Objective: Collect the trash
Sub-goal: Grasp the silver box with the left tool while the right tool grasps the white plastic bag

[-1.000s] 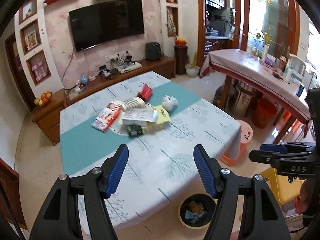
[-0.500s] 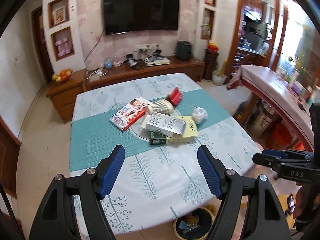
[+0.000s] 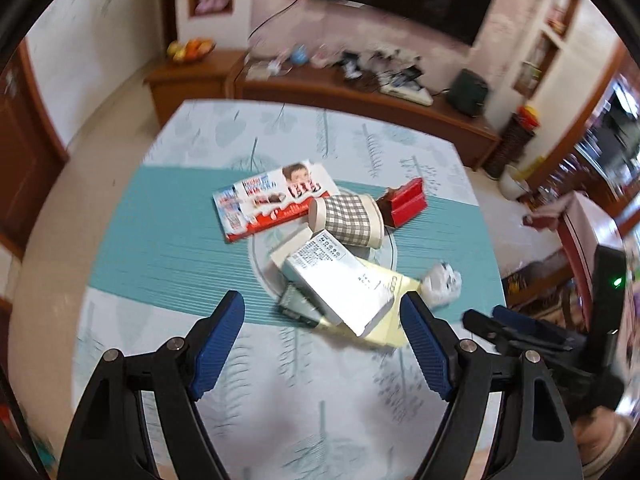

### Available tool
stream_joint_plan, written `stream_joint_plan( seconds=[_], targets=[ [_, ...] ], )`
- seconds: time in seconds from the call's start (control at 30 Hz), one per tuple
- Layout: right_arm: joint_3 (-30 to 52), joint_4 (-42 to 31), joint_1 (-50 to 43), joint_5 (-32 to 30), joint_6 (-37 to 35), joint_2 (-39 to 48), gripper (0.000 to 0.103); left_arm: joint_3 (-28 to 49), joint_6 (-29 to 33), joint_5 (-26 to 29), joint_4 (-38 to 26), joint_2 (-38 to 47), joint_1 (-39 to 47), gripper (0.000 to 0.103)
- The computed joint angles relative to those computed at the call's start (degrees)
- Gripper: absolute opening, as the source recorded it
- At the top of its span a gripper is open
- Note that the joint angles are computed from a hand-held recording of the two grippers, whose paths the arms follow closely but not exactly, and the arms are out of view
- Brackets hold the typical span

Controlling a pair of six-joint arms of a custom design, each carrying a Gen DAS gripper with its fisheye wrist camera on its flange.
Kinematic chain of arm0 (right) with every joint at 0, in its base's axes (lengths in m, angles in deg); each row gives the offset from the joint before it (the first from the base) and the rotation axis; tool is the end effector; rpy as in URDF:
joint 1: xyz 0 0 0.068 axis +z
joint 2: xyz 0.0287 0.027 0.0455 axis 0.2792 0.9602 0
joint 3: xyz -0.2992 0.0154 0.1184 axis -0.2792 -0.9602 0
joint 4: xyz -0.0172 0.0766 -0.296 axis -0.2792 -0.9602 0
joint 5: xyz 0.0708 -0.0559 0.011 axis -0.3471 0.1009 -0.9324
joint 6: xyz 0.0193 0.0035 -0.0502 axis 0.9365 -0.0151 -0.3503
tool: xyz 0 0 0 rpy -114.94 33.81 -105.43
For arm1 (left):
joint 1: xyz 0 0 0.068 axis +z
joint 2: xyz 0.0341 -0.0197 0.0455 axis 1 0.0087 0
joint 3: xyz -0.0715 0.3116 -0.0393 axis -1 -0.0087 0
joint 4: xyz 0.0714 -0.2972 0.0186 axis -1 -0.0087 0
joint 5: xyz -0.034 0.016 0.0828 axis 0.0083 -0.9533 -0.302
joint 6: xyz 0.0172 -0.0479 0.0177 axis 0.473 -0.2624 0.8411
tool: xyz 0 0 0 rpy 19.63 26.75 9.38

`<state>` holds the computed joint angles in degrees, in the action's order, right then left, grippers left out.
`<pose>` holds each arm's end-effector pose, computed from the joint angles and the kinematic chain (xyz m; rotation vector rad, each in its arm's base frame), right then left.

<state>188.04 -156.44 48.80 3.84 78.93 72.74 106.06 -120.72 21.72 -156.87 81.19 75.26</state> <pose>0.3175 0.2106 0.4228 -0.3640 2.7172 0.5235 0.2445 -0.0578 0.4639 -0.4183 2.5732 -0.1387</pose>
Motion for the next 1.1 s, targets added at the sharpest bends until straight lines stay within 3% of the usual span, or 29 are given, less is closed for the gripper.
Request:
stream_joint_plan(
  seconds=[0.27, 0.3, 0.33, 0.37, 0.47, 0.73, 0.97, 1.1],
  targets=[
    [1.29, 3.84, -4.29, -5.55, -2.06, 9.26, 0.068, -2.35, -7.49, 2.35, 4.61, 9.41, 1.98, 0.078],
    [1.22, 3.8, -4.57, -6.16, -2.54, 9.81, 0.064, -2.83, -8.39, 2.86, 5.31, 10.33, 2.31, 0.078],
    [1.22, 3.71, -4.85, -6.77, -2.93, 10.17, 0.046, -3.02, -9.17, 3.39, 5.69, 11.16, 2.74, 0.078],
    [0.76, 3.85, -5.19, -7.7, -3.35, 10.37, 0.041, -3.22, -10.01, 3.88, 6.07, 11.94, 2.96, 0.078],
    [-1.16, 5.43, -6.13, -9.76, -4.75, 9.76, 0.038, -3.03, -12.57, 3.95, 6.59, 14.56, 2.86, 0.078],
    [-3.56, 6.2, -7.95, -13.52, -7.37, 9.19, 0.036, 0.0, -15.57, 0.33, 4.1, 20.67, 0.51, 0.078],
    [-4.22, 6.15, -8.51, -15.12, -8.91, 9.19, 0.035, -1.41, -18.34, 0.01, 3.33, 21.04, 0.52, 0.078],
    [-4.71, 6.36, -8.83, -15.78, -9.37, 9.02, 0.035, -4.08, -18.91, 0.93, 4.41, 19.12, 1.29, 0.068]
  ],
)
